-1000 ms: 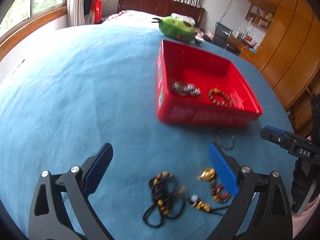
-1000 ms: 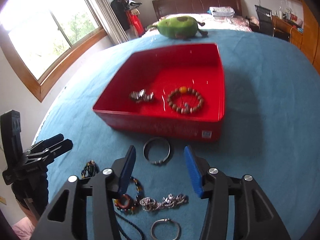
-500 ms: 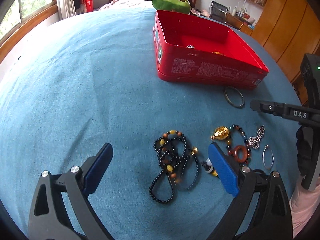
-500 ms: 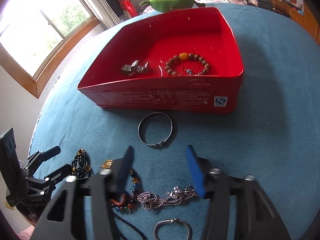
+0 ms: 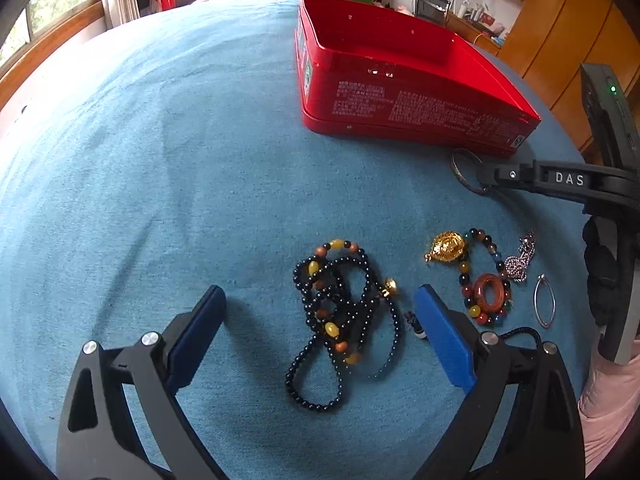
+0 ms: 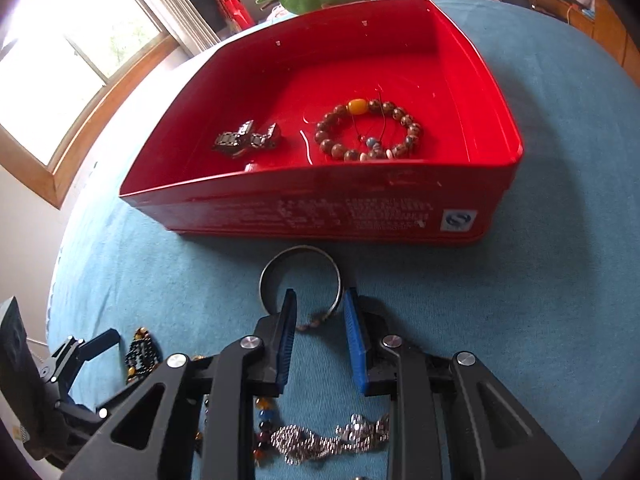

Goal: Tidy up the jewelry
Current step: 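Grasp the black beaded necklace with the left gripper while the right grasps a silver bangle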

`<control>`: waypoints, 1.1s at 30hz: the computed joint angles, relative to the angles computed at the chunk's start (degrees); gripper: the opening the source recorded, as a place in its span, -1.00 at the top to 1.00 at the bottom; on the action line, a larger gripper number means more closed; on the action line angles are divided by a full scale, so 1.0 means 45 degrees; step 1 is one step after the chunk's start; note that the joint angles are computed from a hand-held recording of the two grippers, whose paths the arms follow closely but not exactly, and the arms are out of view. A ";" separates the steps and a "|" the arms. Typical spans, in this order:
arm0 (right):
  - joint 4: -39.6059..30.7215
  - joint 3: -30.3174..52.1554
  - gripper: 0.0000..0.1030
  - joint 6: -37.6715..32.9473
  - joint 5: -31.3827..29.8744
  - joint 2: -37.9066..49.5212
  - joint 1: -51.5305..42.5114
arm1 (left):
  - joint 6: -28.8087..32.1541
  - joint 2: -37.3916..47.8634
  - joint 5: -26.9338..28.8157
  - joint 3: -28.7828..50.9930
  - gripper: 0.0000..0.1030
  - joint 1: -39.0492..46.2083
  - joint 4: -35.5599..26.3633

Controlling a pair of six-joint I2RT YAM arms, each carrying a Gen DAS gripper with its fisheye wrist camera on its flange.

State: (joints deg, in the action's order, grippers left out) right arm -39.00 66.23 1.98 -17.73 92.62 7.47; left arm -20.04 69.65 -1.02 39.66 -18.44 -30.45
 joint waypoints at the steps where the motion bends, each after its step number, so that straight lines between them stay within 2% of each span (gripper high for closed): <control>1: 0.0066 -0.0013 0.54 -0.0022 0.0167 -0.0003 0.0097 | -0.0053 0.0063 -0.0082 0.0008 -0.79 -0.0076 0.0061; 3: 0.0308 -0.0182 0.71 -0.0153 0.1066 -0.0145 0.0457 | -0.0063 0.0055 -0.0252 -0.0008 -0.63 -0.0093 0.0074; 8: 0.0585 -0.0400 0.94 -0.0387 0.1616 -0.0296 0.0763 | 0.0117 -0.0147 -0.0547 -0.0151 -0.38 -0.0021 0.0149; 11: 0.0334 -0.0317 0.95 -0.0476 0.1311 -0.0379 0.0536 | 0.0237 -0.0078 -0.0728 -0.0144 -0.18 -0.0200 0.0337; 12: 0.0307 -0.0351 0.95 -0.0505 0.1344 -0.0467 0.0459 | 0.0312 -0.0114 -0.0797 -0.0189 -0.06 -0.0242 0.0401; 13: 0.0303 -0.0385 0.95 -0.0539 0.1418 -0.0559 0.0389 | 0.0295 -0.0028 -0.0969 -0.0119 0.15 -0.0353 0.0401; 15: 0.0301 -0.0442 0.95 -0.0569 0.1448 -0.0728 0.0202 | 0.0218 0.0279 -0.1354 0.0052 0.26 -0.0598 0.0489; 17: 0.0244 -0.0447 0.95 -0.0610 0.1259 -0.0811 -0.0054 | 0.0349 0.0242 -0.1179 0.0020 0.40 -0.0453 0.0560; 19: 0.0192 -0.0483 0.95 -0.0679 0.1203 -0.0882 -0.0275 | 0.0380 0.0169 -0.0970 -0.0033 0.65 -0.0266 0.0618; 21: 0.0163 -0.0480 0.95 -0.0770 0.1140 -0.0866 -0.0388 | 0.0349 0.0060 -0.0587 -0.0128 0.77 0.0038 0.0764; 24: 0.0218 -0.0847 0.95 -0.0839 0.1012 -0.1134 -0.0457 | 0.0313 -0.0369 0.0529 -0.0413 0.80 0.0796 0.1038; 27: 0.0240 -0.0827 0.95 -0.0851 0.0733 -0.1119 -0.0615 | 0.0337 -0.1098 0.0798 -0.0708 0.89 0.1128 0.1235; 33: 0.0201 -0.0796 0.95 -0.1019 0.0085 -0.1401 -0.1066 | 0.0167 -0.2470 0.1085 -0.0839 0.89 0.1430 0.1165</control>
State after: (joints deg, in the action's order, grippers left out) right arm -38.09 62.64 -2.60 -17.34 86.32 2.67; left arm -19.29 58.53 3.87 35.89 -12.01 -25.21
